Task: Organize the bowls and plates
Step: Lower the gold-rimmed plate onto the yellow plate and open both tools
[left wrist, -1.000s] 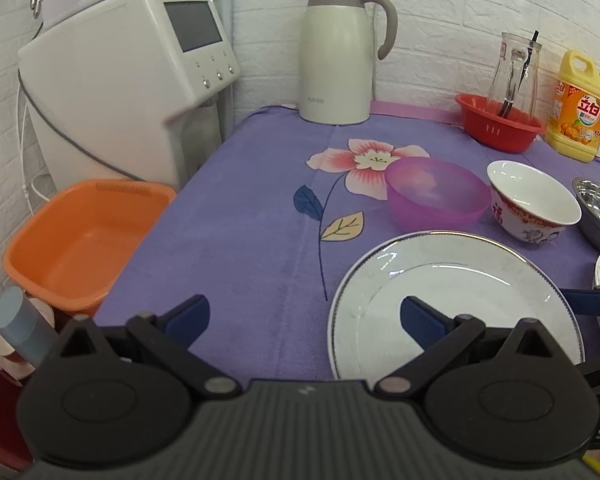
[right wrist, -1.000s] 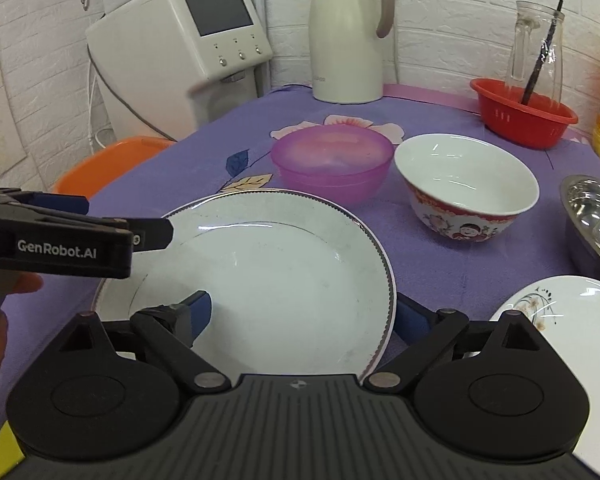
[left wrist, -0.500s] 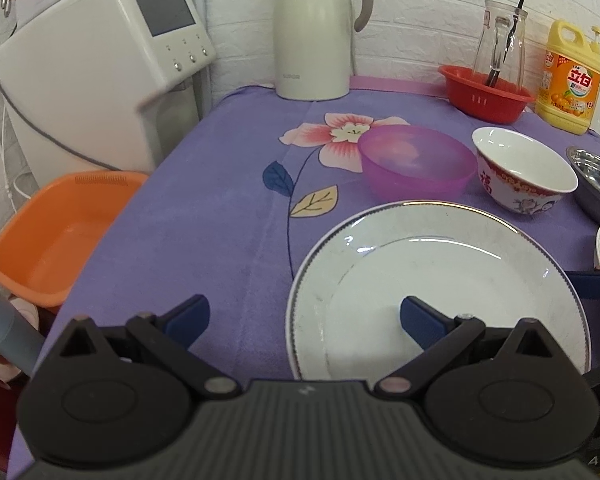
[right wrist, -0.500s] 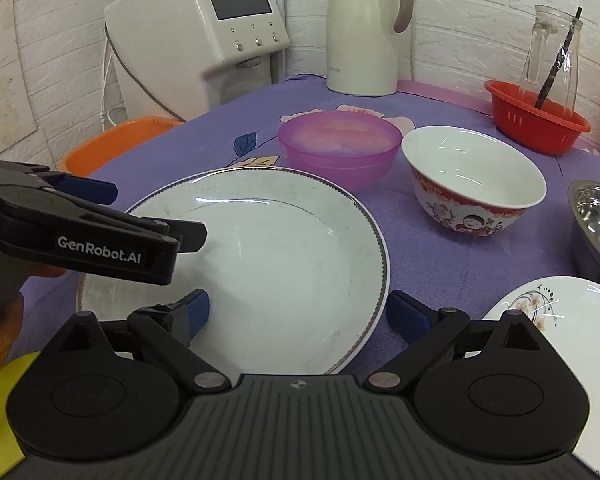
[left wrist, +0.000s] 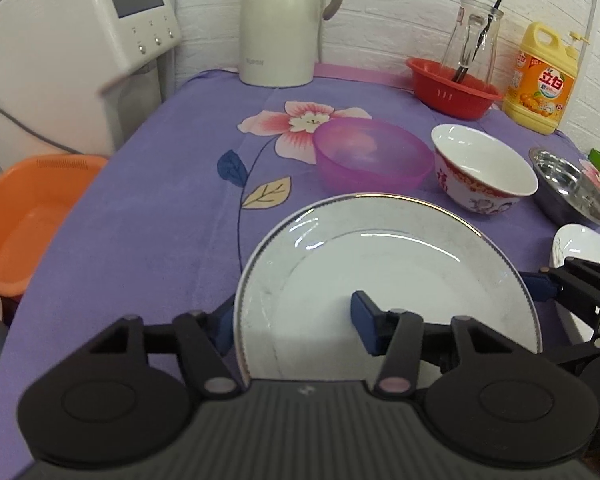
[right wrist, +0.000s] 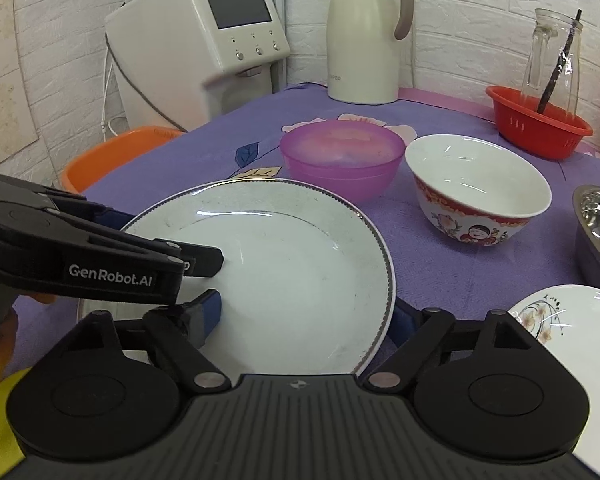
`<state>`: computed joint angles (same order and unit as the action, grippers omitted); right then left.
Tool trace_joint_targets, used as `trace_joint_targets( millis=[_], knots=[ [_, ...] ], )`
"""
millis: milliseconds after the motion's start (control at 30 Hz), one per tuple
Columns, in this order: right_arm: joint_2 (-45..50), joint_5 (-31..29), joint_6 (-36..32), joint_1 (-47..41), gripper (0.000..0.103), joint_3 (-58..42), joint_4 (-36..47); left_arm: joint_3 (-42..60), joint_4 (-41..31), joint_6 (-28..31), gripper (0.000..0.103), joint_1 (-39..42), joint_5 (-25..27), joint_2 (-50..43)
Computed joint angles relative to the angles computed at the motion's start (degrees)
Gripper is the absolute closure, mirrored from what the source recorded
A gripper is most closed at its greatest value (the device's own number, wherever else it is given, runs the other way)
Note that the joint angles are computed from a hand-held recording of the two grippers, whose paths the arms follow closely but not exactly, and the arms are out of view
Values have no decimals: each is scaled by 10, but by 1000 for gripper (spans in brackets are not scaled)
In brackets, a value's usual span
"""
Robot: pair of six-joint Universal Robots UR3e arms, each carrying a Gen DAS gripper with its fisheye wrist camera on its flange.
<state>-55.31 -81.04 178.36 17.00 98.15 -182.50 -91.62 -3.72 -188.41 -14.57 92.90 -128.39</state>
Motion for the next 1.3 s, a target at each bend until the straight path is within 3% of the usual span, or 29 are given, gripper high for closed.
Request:
trace_joint_targets(
  millis=[100,300,500,667,867,1167,1200,1267,1300],
  knots=[
    [-23,-13,9,0,0,13,-5,-1,12,7,52,-20,27,19],
    [-101,-19,33,-1,0,71,-12,-53,15,-13,52,-22,12,86],
    [-152,-55,45,24,0,113,-10,-113,20,-29,53,-43,31,142],
    [-215,-73,76,58,0,207,-29,-238,69,-48,54,-63,36,203],
    [-255,-144,139,130,0,313,-87,-374,155,-77,54,-101,53,239],
    [-202,-216,139,188,0,317,-134,-429,261,-57,55,-112,70,197],
    [-202,-211,140,183,0,328,-149,-432,272,-51,54,-112,68,196],
    [-206,-214,154,177,0,341,-164,-432,285,-57,36,-116,84,198],
    [-206,-227,162,178,0,353,-191,-437,297,-63,35,-115,92,203]
  ],
)
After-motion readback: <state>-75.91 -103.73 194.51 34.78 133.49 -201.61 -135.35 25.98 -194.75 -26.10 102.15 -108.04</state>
